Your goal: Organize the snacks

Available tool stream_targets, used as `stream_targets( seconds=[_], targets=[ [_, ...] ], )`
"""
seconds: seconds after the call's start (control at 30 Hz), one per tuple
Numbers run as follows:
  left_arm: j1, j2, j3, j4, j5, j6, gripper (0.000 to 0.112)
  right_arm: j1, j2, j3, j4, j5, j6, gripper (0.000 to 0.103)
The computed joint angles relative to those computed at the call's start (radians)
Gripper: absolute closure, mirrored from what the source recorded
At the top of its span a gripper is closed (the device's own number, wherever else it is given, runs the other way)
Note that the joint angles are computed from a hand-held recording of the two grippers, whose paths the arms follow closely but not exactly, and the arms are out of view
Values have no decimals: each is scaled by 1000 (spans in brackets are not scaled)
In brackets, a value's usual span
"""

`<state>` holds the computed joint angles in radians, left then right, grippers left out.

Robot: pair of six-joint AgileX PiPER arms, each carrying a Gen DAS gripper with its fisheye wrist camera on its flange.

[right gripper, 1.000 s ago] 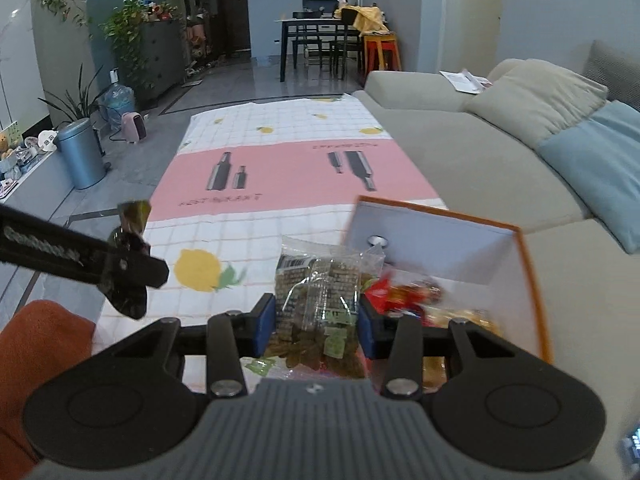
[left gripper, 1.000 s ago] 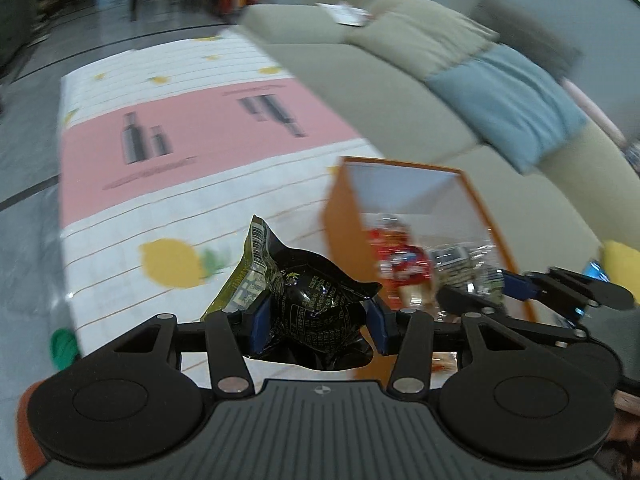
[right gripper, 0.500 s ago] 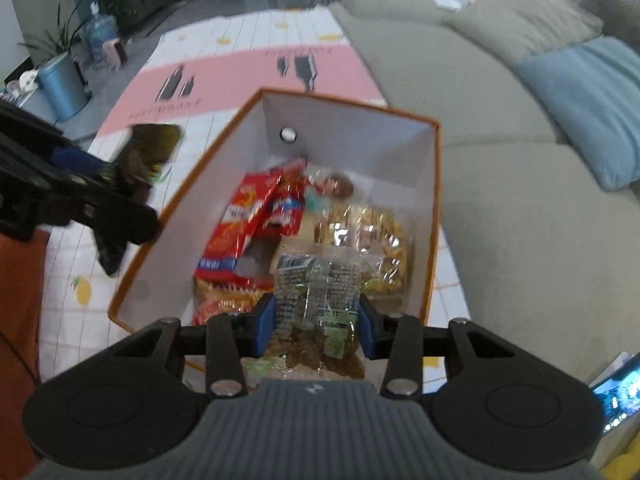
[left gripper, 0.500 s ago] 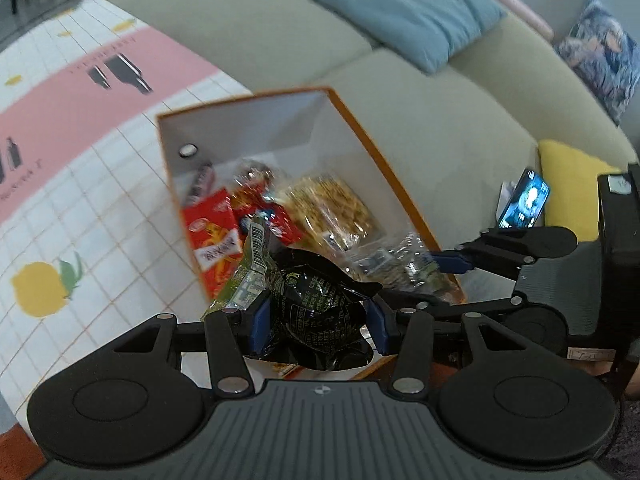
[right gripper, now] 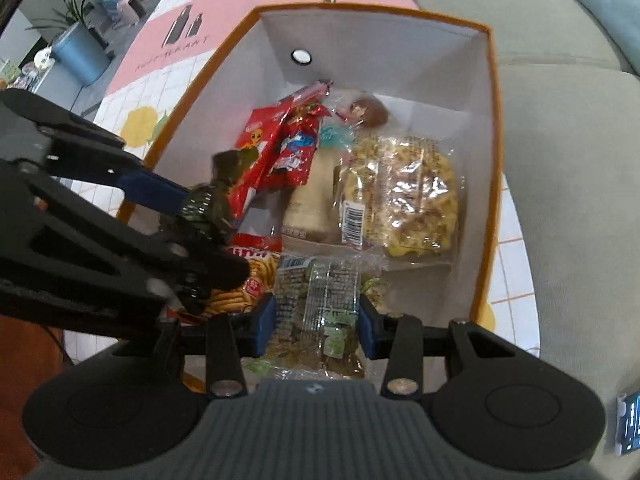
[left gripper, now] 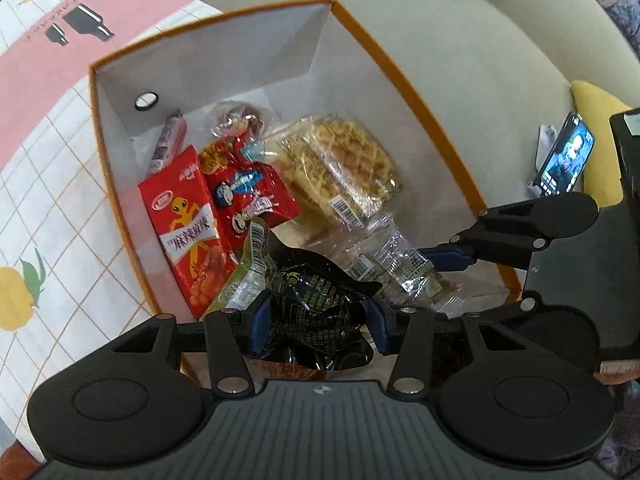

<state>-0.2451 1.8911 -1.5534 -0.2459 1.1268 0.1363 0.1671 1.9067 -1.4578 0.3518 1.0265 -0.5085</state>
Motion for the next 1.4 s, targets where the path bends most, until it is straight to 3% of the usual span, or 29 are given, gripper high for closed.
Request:
stream_targets(
  seconds=[0.3, 0.43, 0.9, 1.07, 1.17, 1.4],
  targets=[
    [-19, 54, -36, 54, 20, -24, 54, 25, 62, -49, -31, 24, 2, 61],
    [-6, 51, -35, 43, 25, -26, 50, 29, 74, -73, -38, 44, 17, 54],
    [49, -206, 108, 35, -40, 23, 47, 114, -35, -56, -138, 12, 91, 45],
    [75, -353, 194, 93, -106, -3, 47, 173, -135, -19, -165, -57, 128, 42],
    [113, -459, 253, 134, -148, -26, 47, 213, -209, 11, -176, -126, 166, 31],
    [208, -686, 386, 205, -248, -49, 47, 330, -359, 110, -243, -306, 330, 29]
  ],
)
